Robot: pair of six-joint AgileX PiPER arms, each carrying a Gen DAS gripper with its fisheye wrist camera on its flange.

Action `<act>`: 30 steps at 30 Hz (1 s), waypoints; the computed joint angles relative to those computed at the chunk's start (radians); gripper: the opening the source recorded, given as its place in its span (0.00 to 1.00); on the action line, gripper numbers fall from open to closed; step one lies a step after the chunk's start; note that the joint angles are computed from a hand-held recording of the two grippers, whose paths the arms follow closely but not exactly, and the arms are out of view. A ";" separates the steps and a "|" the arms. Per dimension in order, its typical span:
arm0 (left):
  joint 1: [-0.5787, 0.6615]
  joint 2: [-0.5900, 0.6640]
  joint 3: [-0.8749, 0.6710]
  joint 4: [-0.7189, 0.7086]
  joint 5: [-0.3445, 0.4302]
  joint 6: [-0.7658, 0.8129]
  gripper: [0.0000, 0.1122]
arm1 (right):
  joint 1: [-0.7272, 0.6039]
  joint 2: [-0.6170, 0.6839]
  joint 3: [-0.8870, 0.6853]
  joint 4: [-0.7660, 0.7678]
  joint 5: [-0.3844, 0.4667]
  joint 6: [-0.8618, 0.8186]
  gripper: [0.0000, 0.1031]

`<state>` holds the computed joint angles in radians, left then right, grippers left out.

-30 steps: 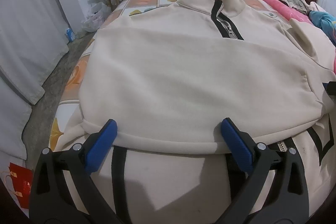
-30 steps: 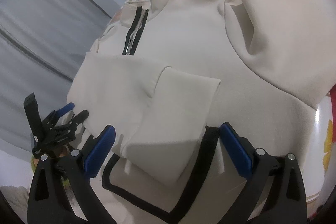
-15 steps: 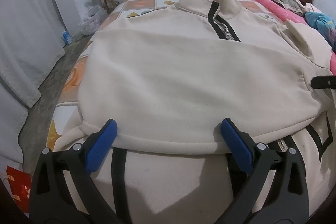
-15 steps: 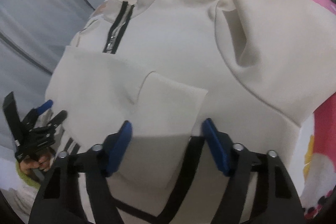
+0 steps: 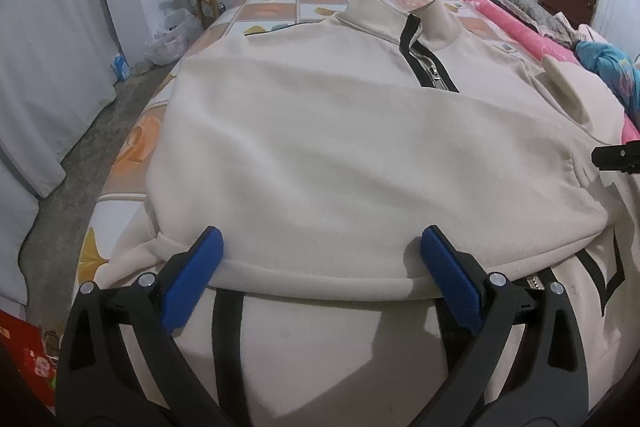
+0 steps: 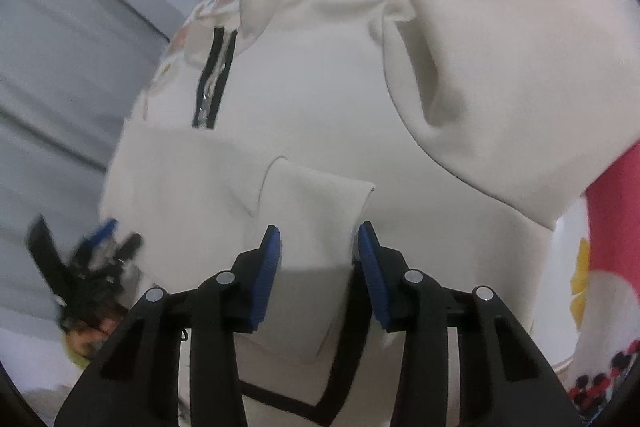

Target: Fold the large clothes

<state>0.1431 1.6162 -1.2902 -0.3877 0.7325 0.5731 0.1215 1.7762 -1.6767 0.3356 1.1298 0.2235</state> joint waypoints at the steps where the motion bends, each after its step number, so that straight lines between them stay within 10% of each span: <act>1: 0.005 0.002 -0.001 -0.011 0.002 0.008 0.86 | -0.013 0.002 0.003 0.017 0.003 0.006 0.40; 13: 0.011 0.000 0.008 -0.031 -0.002 0.019 0.86 | -0.085 0.035 0.052 0.252 0.012 -0.036 0.43; 21: 0.006 -0.005 0.015 -0.016 -0.013 0.013 0.86 | 0.027 0.081 -0.076 0.020 0.020 0.065 0.40; 26: 0.000 -0.006 0.011 0.006 -0.014 -0.004 0.86 | 0.152 0.111 -0.170 -0.224 0.061 0.157 0.06; 30: 0.049 -0.047 0.025 -0.114 0.005 0.086 0.86 | 0.202 0.081 -0.223 -0.322 0.061 0.180 0.05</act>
<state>0.1919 1.5693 -1.2654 -0.5012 0.7378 0.6594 0.3237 1.8570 -1.8994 0.0141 1.1908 0.4034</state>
